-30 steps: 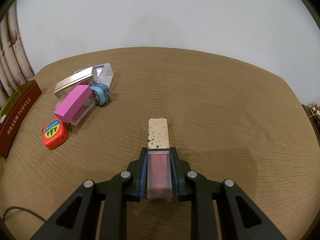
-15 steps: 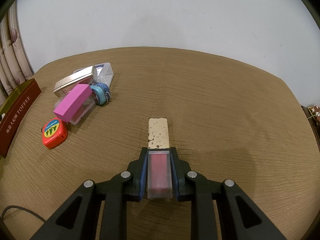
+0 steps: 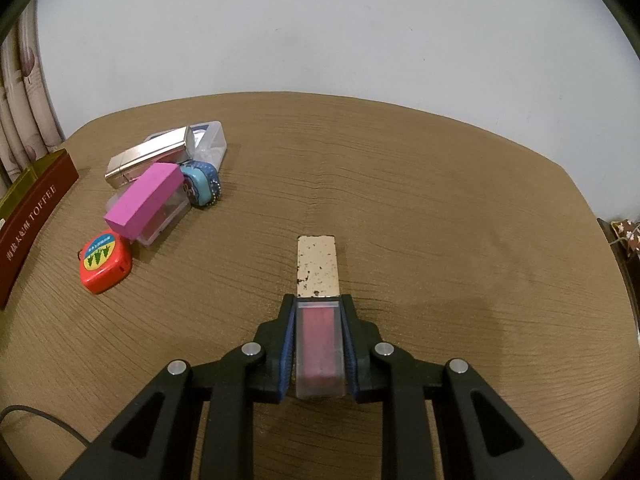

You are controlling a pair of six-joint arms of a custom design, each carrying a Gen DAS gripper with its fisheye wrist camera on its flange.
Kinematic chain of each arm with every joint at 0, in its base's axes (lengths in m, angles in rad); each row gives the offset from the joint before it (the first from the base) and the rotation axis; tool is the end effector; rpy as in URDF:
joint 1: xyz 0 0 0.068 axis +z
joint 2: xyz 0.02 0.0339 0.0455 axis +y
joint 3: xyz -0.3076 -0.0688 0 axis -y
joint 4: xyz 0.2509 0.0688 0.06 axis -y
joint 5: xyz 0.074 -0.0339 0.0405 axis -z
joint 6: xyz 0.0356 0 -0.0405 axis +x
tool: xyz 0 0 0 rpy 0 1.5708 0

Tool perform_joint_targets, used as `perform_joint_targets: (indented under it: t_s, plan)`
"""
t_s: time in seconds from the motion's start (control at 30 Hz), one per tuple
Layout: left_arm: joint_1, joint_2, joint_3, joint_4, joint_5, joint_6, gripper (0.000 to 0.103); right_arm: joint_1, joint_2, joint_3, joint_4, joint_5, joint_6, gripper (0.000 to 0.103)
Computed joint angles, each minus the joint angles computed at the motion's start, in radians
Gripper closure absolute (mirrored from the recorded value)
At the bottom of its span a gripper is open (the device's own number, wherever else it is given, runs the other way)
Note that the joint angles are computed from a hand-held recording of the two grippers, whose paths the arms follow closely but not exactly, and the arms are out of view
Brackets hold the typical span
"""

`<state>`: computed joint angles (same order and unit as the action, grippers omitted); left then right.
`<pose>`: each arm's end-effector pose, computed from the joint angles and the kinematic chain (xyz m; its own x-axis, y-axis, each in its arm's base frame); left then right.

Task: Organize rigid objects
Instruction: 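Withdraw the left tool upward from the tin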

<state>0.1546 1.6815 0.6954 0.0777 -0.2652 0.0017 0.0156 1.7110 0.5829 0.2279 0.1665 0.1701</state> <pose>0.3040 0.0568 0.1577 -0.7796 -0.1198 -0.6147 -0.3065 0.9289 0.2077 0.2925 -0.0013 0.1316 -0.7572 0.1551 -0.6345 0.2189 0.9755 -0.0228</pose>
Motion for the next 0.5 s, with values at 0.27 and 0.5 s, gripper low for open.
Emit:
perform_joint_targets:
  t_s: [0.27,0.5]
  plan:
    - [0.003,-0.040,-0.046,0.004,-0.049,-0.039,0.037,-0.022,0.010,0.004,0.007,-0.007,-0.023,0.082]
    - [0.067,-0.056,-0.031,-0.002,-0.017,-0.062,0.029,0.030,0.029,0.076,-0.093,0.052,0.023,0.083]
